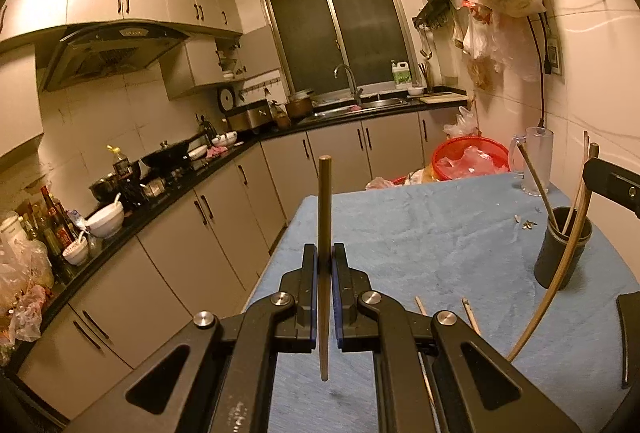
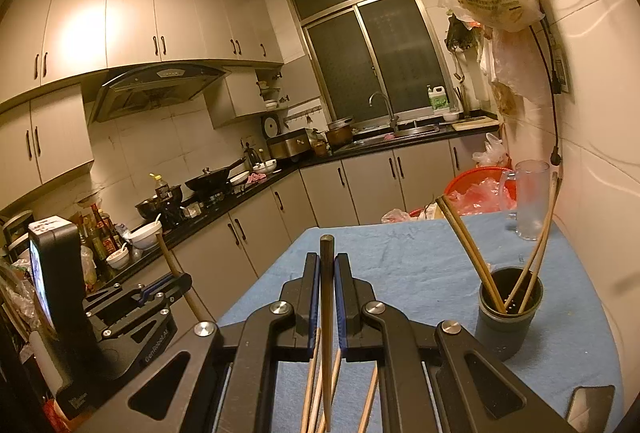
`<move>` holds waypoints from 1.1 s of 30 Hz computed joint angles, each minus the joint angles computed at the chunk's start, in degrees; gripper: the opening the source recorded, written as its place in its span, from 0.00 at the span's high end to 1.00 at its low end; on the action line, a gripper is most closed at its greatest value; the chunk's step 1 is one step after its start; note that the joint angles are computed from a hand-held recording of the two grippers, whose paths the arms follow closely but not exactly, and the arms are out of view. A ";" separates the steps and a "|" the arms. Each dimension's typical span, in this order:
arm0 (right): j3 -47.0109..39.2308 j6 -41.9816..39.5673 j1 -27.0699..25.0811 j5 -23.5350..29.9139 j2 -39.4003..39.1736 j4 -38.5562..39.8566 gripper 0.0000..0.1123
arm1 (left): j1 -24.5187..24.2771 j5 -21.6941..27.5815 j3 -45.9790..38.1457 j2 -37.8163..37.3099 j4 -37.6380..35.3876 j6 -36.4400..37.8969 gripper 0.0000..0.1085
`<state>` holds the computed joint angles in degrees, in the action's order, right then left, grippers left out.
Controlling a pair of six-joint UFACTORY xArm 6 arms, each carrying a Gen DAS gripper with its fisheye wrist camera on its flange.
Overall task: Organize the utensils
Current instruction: 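Lift both held chopsticks upright and carry them toward the black cup, then lower both chopsticks into the black cup and open both grippers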
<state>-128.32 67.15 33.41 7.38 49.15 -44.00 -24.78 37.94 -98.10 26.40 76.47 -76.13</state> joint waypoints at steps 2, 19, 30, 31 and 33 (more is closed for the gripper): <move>0.17 0.59 -0.06 -0.06 -0.17 -0.58 0.93 | -0.27 0.42 0.29 -0.22 0.74 -0.46 0.94; 3.17 9.65 -0.93 -0.98 -2.85 -9.31 0.93 | -1.23 1.20 1.63 -1.63 3.01 -2.00 0.94; 8.49 22.52 -3.50 -1.37 -8.61 -21.44 0.93 | 2.34 -15.98 0.88 -1.89 -23.19 19.48 0.94; 8.62 23.68 -3.74 -1.14 -9.04 -22.53 0.93 | 2.54 -17.59 0.60 -1.65 -28.27 23.67 0.94; 9.63 28.35 -4.53 -0.89 -10.67 -27.24 0.93 | 2.44 -19.36 -0.58 -0.85 -36.42 30.65 0.94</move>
<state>-118.68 95.49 28.88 6.49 38.48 -71.24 -22.34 18.58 -98.68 25.54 40.04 -45.49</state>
